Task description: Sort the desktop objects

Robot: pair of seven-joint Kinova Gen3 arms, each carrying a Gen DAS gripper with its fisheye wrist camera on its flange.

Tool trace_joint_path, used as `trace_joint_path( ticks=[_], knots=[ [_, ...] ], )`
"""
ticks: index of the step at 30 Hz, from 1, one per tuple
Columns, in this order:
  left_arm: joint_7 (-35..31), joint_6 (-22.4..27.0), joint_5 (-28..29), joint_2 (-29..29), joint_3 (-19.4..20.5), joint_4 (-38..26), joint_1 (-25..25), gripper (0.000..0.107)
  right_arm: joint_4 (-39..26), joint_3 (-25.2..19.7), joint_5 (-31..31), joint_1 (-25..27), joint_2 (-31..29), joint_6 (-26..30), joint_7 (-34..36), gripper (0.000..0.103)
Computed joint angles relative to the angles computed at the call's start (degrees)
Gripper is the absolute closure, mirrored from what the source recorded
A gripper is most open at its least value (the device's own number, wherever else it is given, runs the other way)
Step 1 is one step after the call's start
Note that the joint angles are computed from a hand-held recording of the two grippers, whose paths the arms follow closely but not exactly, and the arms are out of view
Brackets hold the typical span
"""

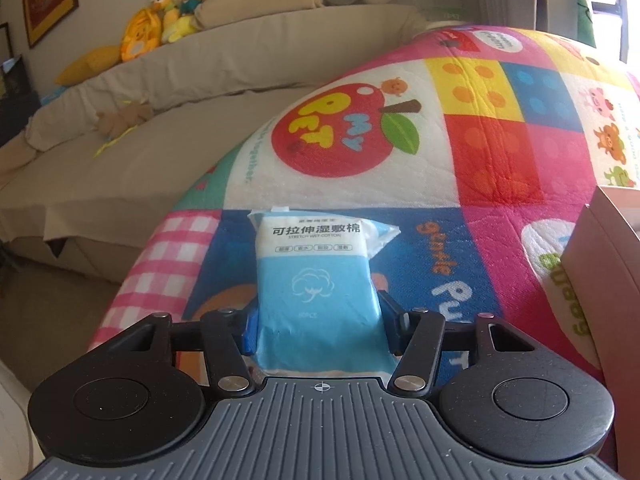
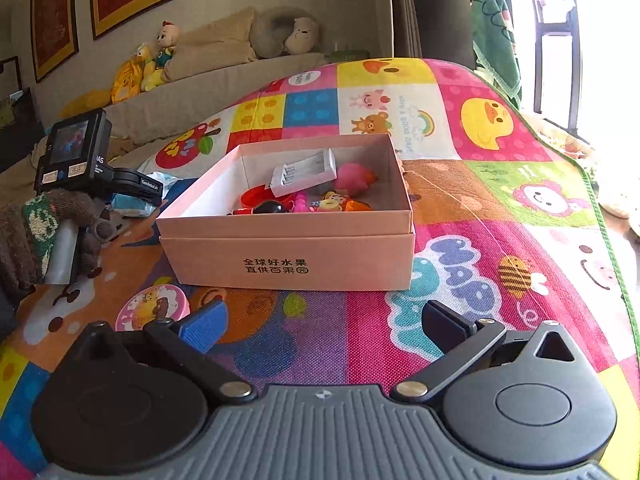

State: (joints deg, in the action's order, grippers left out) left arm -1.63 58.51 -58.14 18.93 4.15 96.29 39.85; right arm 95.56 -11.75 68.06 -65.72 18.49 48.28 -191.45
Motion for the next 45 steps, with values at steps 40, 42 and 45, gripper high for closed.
trace_joint_path(
  ticks=[40,42,45],
  knots=[
    [18.62,3.09,-0.05,-10.57,15.75,15.73,14.92,0.004,-6.68,0.35,-11.78,2.02,0.97,-13.45,24.1,0.006],
    [18.67,3.1,-0.09,-10.51,15.74,15.71,14.97,0.004,-8.87,0.51,-14.16,2.18,2.44,-14.59,28.11,0.008],
    [18.74,3.05,-0.14,-10.5,15.7,15.74,14.98,0.004,-12.93,1.35,-17.1,0.78,5.28,-11.68,33.16,0.015]
  ],
)
